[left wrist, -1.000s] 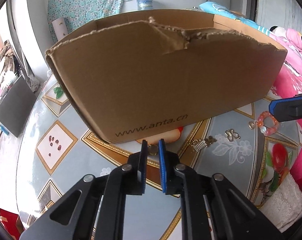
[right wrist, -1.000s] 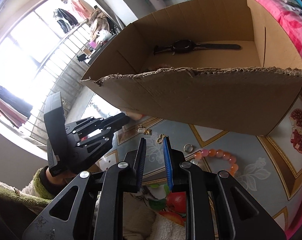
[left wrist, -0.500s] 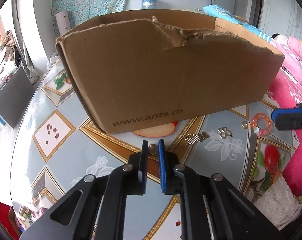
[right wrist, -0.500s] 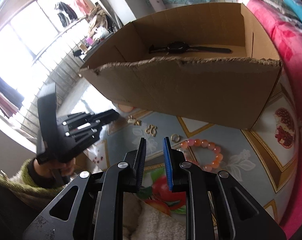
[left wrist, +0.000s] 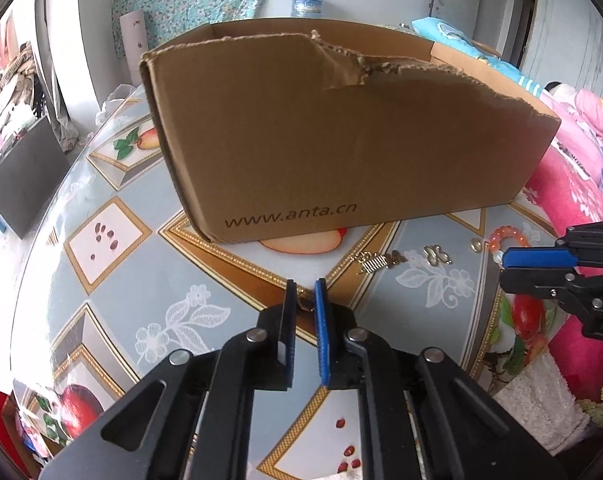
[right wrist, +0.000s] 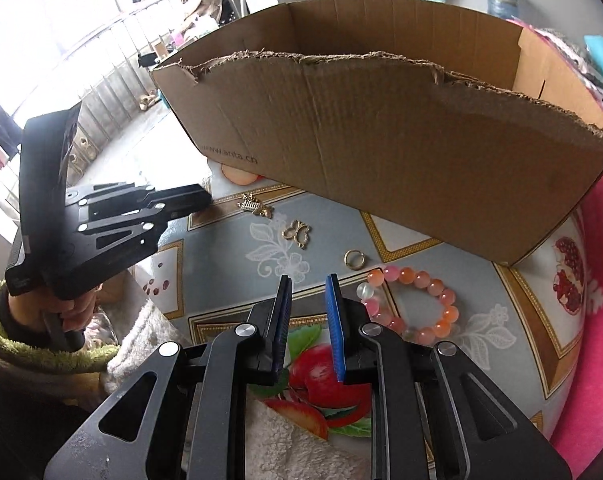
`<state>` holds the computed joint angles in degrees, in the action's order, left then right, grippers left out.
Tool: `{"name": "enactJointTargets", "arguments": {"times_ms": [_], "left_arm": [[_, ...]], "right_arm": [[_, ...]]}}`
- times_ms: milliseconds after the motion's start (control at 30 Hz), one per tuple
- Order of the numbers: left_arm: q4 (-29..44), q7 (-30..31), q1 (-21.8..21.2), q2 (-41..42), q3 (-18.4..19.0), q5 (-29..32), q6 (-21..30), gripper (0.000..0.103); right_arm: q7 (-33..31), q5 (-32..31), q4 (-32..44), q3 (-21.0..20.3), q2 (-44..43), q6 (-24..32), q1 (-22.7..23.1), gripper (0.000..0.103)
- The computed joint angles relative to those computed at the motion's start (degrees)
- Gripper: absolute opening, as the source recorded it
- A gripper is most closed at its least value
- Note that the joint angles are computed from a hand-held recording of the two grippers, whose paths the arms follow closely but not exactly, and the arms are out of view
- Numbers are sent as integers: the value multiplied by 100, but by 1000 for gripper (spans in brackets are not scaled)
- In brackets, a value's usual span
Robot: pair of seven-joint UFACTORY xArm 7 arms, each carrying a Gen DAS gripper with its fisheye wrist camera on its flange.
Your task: Organize jewelry
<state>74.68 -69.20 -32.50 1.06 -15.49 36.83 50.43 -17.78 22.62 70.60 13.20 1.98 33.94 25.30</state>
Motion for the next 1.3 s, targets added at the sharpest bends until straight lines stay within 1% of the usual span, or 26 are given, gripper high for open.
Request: {"name": "enactJointTargets", "arguments": {"times_ms": [267,367,467,600,733,800,900,1067,1133,1300], "left_arm": [[-361,-200,108,-254,-31,-191,-647,5],[-495,-306,156,-390,-90,-116,-750,5],[-514,-359,199,-488,-177,59,-486,5],[-286,-140,200,-350,-242,150,300,5],[-104,165,93,-187,-224,106,548,5],[50,318,7,-55,-221,110,589,5],[294,383,-139,172,-177,170,638,5],[413,444,-297,308,-55,135,485,5],[359,503,-310,278,-20,96,376,5],[377,570,-370,250,10,183,422,6]], "right_arm": [[45,15,38,14,88,47,5,19],[49,21,51,9,45,113,-9,19],[12,64,53,15,36,113,-3,19],[-82,211,46,37,41,108,18,19],[-140,332,20,42,19,94,30,19],[-173,407,17,36,21,100,26,19],[-154,429,40,33,39,101,27,19],[-293,649,-37,5,-36,99,-13,19],[-322,733,-61,5,-48,86,-11,22],[-605,1118,-149,-10,-120,6,-19,35]]}}
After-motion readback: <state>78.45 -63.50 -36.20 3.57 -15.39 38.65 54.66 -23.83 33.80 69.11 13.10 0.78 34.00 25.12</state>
